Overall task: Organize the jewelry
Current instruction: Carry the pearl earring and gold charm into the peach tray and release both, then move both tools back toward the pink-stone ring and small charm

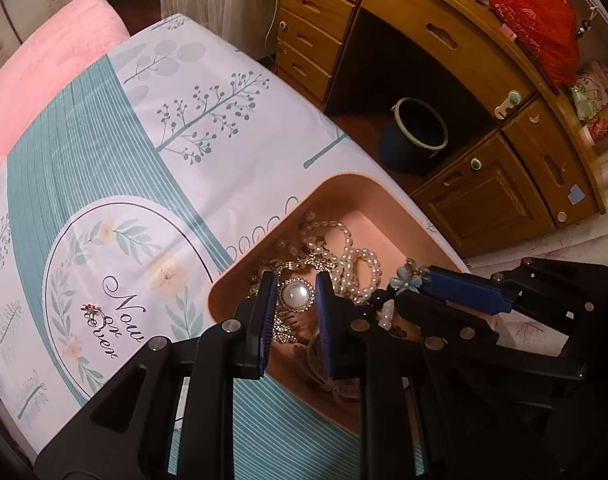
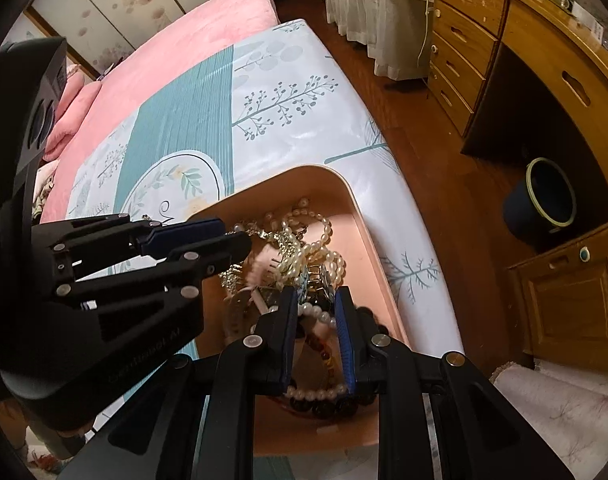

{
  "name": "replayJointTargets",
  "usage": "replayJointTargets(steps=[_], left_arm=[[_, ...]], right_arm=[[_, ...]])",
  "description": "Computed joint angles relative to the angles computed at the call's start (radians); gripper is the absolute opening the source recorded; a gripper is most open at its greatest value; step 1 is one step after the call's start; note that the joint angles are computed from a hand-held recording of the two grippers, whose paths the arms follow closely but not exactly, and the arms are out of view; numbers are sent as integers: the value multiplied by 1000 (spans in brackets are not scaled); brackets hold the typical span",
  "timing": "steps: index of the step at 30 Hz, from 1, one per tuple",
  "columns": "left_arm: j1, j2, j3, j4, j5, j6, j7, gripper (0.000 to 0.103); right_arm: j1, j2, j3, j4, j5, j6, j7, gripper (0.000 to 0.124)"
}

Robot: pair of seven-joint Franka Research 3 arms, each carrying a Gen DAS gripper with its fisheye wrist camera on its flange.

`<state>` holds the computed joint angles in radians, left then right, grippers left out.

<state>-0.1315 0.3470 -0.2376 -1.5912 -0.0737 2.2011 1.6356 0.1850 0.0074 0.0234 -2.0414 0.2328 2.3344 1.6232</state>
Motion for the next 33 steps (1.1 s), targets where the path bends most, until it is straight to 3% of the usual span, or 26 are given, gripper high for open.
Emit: replayJointTargets(steps=[11,14,17,33], left_arm=[[-2,8,0,21,5,-43,-28,20],[-3,-10,1,1,3,-37,-30,28],[2,-30,0,-17,-10,-29,-25,43],[23,-234,32,-190,-69,-1,16,44]], right_arm=[[-1,46,-4,25,-13,-16,-10,22],[-1,37,-5,17,-14,-20,-9,22],[-1,23,-3,6,-10,-23,-12,22],[19,-130,23,-104,-24,-26,21,22]])
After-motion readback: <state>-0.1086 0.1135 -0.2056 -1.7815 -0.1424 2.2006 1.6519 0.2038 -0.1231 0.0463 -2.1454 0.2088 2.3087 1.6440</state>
